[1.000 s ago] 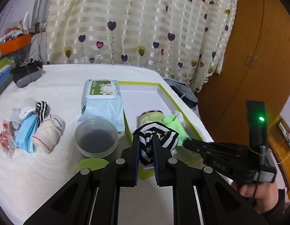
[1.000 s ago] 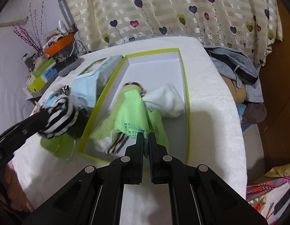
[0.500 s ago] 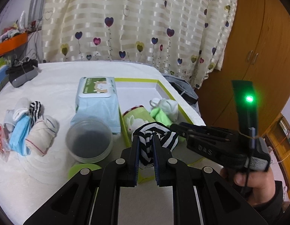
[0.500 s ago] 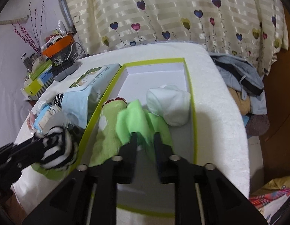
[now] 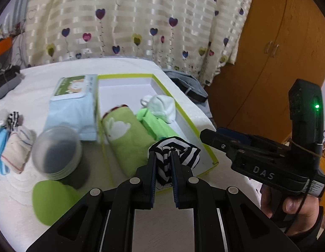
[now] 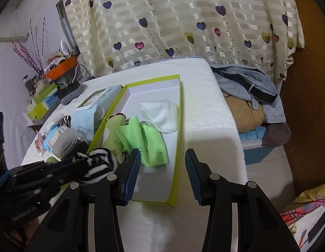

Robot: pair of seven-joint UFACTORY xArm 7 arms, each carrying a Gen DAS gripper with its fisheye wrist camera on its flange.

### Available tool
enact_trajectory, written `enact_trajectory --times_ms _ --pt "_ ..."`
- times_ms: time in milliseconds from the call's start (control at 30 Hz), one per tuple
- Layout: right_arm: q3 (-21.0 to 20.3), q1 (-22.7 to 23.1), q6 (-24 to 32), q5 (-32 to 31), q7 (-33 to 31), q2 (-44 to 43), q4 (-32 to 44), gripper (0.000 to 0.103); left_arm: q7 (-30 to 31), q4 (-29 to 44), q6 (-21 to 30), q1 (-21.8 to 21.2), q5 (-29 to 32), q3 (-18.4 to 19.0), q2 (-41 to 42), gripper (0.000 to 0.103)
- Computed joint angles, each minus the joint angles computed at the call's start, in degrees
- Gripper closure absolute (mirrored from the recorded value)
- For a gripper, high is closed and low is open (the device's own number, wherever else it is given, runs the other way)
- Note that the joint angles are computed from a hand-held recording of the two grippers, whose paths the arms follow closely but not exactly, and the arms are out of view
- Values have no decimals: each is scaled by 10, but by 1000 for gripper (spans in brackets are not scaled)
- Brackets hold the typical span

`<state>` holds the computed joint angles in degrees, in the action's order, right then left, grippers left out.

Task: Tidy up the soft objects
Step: 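Lower the green cloth into the box and open the right gripper, then lower the striped sock into the box and open the left gripper, then move both grippers back toward the pile of soft items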

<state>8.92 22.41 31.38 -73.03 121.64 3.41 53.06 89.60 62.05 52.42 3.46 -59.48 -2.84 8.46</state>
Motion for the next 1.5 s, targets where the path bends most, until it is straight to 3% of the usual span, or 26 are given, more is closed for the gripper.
enact_trajectory --times_ms 300,467,533,1133,1500 --pt "4 -11 -2 -18 28 -26 -29 58 -12 7 -46 -27 9 -23 27 90" --pt "10 -15 1 -14 26 -32 -35 58 -9 9 -26 -20 4 -25 25 72" --pt "13 -14 5 -12 22 -33 -33 58 4 4 -15 -15 -8 -23 16 69" --pt "51 44 103 41 -26 -26 19 58 56 -31 48 22 -38 37 -53 69" --pt "49 95 147 52 -57 18 87 55 61 -14 74 62 -46 65 -45 69"
